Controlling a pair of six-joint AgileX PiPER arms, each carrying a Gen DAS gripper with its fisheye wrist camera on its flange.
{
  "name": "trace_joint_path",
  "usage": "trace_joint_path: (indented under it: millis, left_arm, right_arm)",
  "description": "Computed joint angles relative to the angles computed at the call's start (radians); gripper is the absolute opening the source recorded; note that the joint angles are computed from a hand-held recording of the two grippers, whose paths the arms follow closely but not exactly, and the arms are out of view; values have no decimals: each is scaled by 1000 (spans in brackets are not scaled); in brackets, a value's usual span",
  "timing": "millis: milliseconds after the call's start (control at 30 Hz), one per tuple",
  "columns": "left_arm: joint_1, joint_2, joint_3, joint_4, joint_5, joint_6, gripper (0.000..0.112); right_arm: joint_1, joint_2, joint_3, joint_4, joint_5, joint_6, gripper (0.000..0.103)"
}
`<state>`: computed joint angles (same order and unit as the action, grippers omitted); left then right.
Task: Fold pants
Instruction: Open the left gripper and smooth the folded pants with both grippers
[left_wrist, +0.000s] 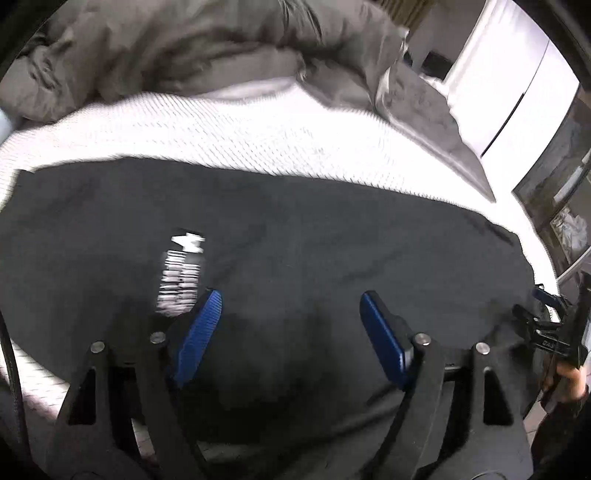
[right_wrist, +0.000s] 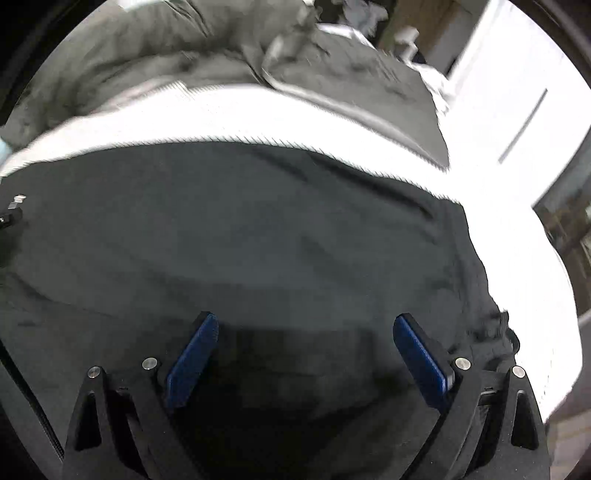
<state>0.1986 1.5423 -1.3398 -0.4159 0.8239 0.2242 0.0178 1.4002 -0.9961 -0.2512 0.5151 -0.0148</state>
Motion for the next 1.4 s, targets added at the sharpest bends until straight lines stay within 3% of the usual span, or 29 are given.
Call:
trace_joint_path:
  millis: [67, 133, 167, 200, 267, 333, 400, 500, 667, 767, 833, 933, 1033, 1100, 1167, 1233, 1400]
  left_arm:
    - [21, -47, 16, 172, -2, -60, 76]
    - [37, -23, -16, 319, 33, -113, 72]
    - [65, 15, -41, 338, 63, -101, 54]
    - [95, 60, -73, 344, 109, -81, 45]
    - [154, 53, -47, 274, 103, 55, 32]
    - [191, 36, -35, 303, 93, 105, 17]
    - [213, 40, -35, 417, 59, 52, 17]
    - [308, 87, -89, 458, 68, 13, 17]
    - [386, 28, -116, 209, 147, 159, 19]
    - [304, 63, -170, 120, 176, 229, 28]
    - [225, 161, -272, 199, 205, 164, 28]
    - [175, 254, -338, 316, 208, 92, 28]
    - [231, 319, -421, 305, 218, 79, 31]
    - [252, 371, -465, 440, 159, -1, 32]
    - [289, 405, -517, 477, 190, -55, 30]
    - [326, 408, -553, 396, 235, -50, 30]
    - [233, 286, -442, 186, 196, 40, 35]
  right_arm:
    - [3, -13, 11, 66, -11, -79, 97]
    - [-41, 65, -45, 169, -26, -200, 97]
    - [-38, 67, -45, 212, -9, -252, 97]
    - [-40, 79, -56, 228, -1, -270, 97]
    - [-41, 122, -81, 214, -8, -271, 97]
    - [-95, 186, -147, 221, -7, -313, 97]
    - [-133, 223, -191, 232, 12, -315, 97]
    - [-174, 250, -221, 219, 24, -296, 97]
    - [-216, 235, -233, 318, 29, -383, 97]
    - [-231, 243, -273, 505, 67, -564, 97]
    - [-228, 271, -307, 569, 88, -628, 97]
    - [-192, 347, -378, 510, 127, -559, 97]
    - [-192, 388, -411, 482, 162, -553, 97]
    - [-223, 388, -423, 490, 177, -560, 97]
    - [-248, 384, -423, 462, 165, -532, 97]
    - [-285, 385, -430, 490, 173, -537, 97]
    - [-310, 347, -404, 543, 151, -563, 97]
